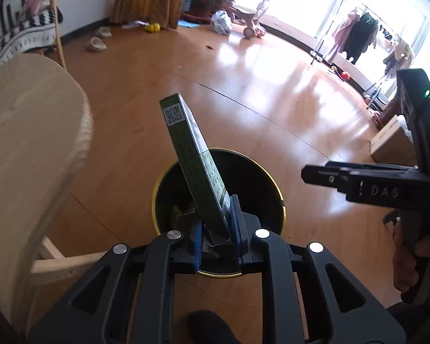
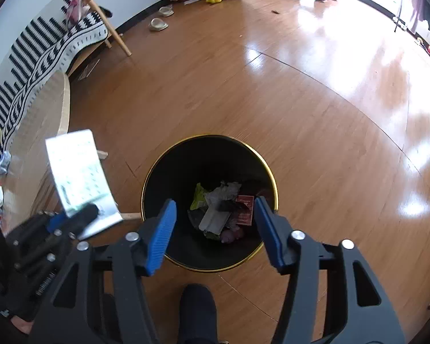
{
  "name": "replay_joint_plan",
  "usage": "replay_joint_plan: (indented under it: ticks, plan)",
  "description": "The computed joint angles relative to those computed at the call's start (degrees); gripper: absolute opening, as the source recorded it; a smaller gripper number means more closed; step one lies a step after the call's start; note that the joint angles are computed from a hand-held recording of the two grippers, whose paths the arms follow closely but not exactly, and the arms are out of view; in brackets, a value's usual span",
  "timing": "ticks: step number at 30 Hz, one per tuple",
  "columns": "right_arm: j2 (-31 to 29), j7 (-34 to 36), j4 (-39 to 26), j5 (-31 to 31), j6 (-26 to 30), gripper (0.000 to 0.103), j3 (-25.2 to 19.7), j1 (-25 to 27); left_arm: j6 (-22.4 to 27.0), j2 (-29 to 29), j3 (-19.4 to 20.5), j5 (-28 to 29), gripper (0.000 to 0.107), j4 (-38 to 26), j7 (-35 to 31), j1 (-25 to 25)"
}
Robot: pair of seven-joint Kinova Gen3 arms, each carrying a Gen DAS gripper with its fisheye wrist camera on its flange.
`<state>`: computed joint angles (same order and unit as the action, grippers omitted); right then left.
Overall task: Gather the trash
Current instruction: 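Carry the green box and white strip over the black bin and release both, then move both grippers back over the table toward the crumpled paper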
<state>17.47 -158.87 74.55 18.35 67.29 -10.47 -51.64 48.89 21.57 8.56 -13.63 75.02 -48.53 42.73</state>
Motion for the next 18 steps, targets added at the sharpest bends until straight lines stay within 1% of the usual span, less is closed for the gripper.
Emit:
replay_joint_plan:
  ticks: [2,5,7,8,9,10,14,17,18]
  plan:
    - [-0.6,-0.76,0.63,0.3,-0.29,0.058,0.18,-0.01,-1.33,0.69,1.37,2.65,0.016,0.26,-2.31,-1.75]
    - [-1.26,-2.09,1.26,0.93,-0.55,0.058,0.2,-0.03,-3.61,1.54,1.99,5.45,0.018,0.9,-4.58,-2.87]
    - [-1.4,-2.67,1.1,1.47,-0.51,0.058,0.16,0.0,-3.4,2.21,2.27,6.71,0.045,0.36,-5.86,-3.29]
    - [-1.49,-2.98,1.12,1.73,-0.59,0.059,0.1,-0.05,-2.66,2.57,1.73,6.61,0.071,-0.26,-5.57,-2.7]
    - [-1.55,-3.41,1.1,2.08,-0.58,0.059,0.01,-0.26,-2.87,2.44,0.69,5.65,0.076,-0.11,-4.34,-1.55]
    - [-1.54,-3.62,0.94,2.39,-0.46,0.06,-0.05,-0.39,-3.35,2.18,0.02,4.88,0.076,0.3,-3.57,-0.84]
    - [-1.31,-4.23,0.07,3.68,0.02,0.061,-0.24,-1.1,-2.58,0.94,-0.41,3.9,0.076,0.94,-2.77,-0.64]
    - [0.01,-3.85,-2.54,4.81,1.12,0.066,-0.27,-2.25,-1.72,-1.41,-1.5,0.5,0.078,2.09,-0.41,0.69]
    - [0.69,-3.54,-3.77,5.37,1.7,0.068,-0.16,-2.87,-0.71,-2.45,-2.03,-1.42,0.082,2.19,1.11,1.47]
